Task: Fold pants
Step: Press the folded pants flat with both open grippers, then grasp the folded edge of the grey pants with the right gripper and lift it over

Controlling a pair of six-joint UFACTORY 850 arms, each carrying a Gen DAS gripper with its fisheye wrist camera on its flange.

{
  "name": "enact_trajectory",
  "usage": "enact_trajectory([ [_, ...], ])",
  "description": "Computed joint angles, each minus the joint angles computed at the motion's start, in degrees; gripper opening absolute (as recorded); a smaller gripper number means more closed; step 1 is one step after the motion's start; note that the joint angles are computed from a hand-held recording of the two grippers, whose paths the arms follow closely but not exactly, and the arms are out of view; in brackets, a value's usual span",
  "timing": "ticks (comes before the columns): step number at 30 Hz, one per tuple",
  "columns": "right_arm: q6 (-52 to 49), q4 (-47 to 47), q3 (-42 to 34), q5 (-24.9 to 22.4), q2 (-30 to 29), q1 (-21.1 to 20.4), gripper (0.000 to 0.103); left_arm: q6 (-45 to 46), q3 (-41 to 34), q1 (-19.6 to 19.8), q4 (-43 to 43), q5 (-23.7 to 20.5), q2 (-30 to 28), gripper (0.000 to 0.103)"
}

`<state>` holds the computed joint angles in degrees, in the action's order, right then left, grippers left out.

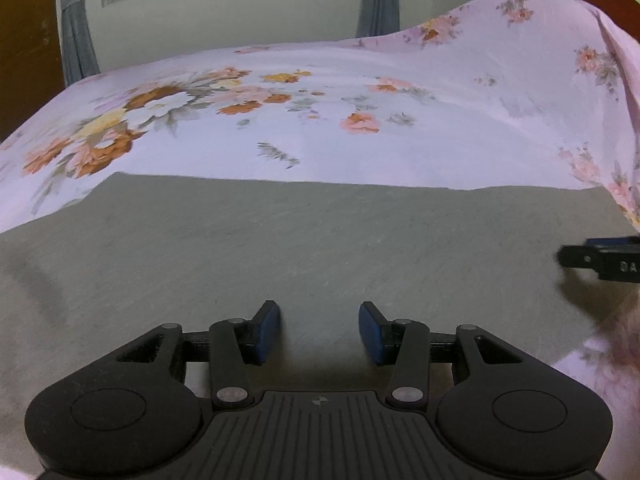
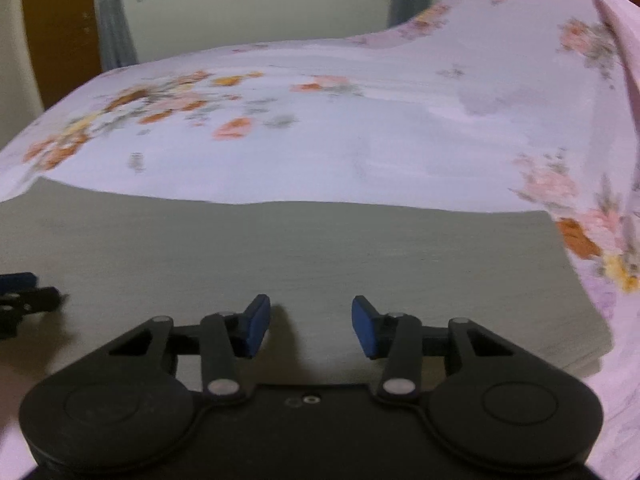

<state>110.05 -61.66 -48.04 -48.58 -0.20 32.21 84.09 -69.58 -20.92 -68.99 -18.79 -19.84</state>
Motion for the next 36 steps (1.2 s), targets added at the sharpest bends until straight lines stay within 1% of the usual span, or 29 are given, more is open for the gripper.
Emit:
enact_trajectory([
  [2,1.02,-0.41,2.74,0.47,1.54,-0.77,0.045,2.09,0.58,-0.69,-1.73,1.32,-0.28,0.045],
  [4,3.19,-1.81,5.45,0.60,3.18,-0.72,0.045,10.77,2.61,-0.60,-9.10,1.75,0.52,0.045],
  [6,3.23,-1.76,6.42,-0.15,4.20,-0.70,0.045,14.81,4.02,-0.36,-12.00,1.65,1.43,0.045],
  [7,2.67,-1.18,6.56,-0.77,4.58,-0.60,0.045,13.75,4.11,-0.40,-10.74,1.67,1.69,0.045],
  [9,2.58,0.19,6.71,-1.44,6.00,-0.33,0.045,6.75,2.91,-0.60,-4.41,1.66,1.55,0.045],
  [10,4.16,0.27,7.15,-2.29,7.26,0.40,0.046,4.04,2.30,-0.74,-2.43,1.57,1.50,0.045],
  [13,9.85,1.94,9.63,-3.38,11.60,1.89,0.047,1.81,0.97,-1.44,-2.46,1.78,1.02,0.045],
  [15,13.20,3.30,11.91,-2.92,14.74,2.15,0.046,-2.86,-0.11,-1.98,0.31,0.82,0.43,0.045],
  [16,14.36,4.20,12.78,-3.33,16.06,2.40,0.046,-3.80,-0.28,-2.20,0.63,0.26,0.36,0.045],
  [18,15.53,5.84,13.70,-4.01,17.64,2.35,0.046,-3.14,0.01,-2.89,-0.17,-0.15,0.69,0.045],
  [20,17.26,6.83,14.94,-2.57,19.17,1.63,0.047,-2.76,0.47,-3.41,0.03,-1.13,1.08,0.045],
  [21,18.65,7.04,15.79,-1.16,19.99,1.08,0.046,-3.89,0.52,-3.67,1.49,-1.73,1.08,0.045],
  [23,22.12,6.24,16.88,0.76,20.88,0.43,0.047,-10.39,0.03,-4.01,8.44,-3.31,0.30,0.045],
  [24,23.95,5.22,17.45,1.58,21.26,0.03,0.047,-10.98,0.43,-4.29,9.34,-2.80,0.44,0.046],
  [26,26.99,2.99,18.27,2.77,21.67,-1.20,0.048,-7.61,1.52,-4.47,7.45,-1.83,1.01,0.047],
  [30,35.97,-2.29,19.62,3.38,21.54,-4.24,0.037,-11.15,1.46,-4.67,9.77,-1.75,1.23,0.047],
  [32,40.45,-4.87,20.33,4.10,21.86,-5.41,0.034,-14.60,1.21,-5.32,12.13,-0.88,1.35,0.048],
  [33,40.63,-5.63,20.18,4.48,21.65,-5.74,0.027,-15.53,0.79,-5.60,12.74,-0.45,1.09,0.048],
  [34,38.93,-6.01,19.74,4.54,21.42,-5.78,0.016,-16.55,0.59,-6.06,13.43,0.25,1.03,0.048],
  [35,36.69,-6.28,19.10,3.26,21.19,-5.25,0.015,-18.02,0.19,-6.51,14.31,0.72,0.83,0.048],
  [36,35.11,-6.98,18.35,0.73,21.02,-3.94,0.014,-20.49,-0.37,-6.93,16.00,0.95,0.56,0.048],
])
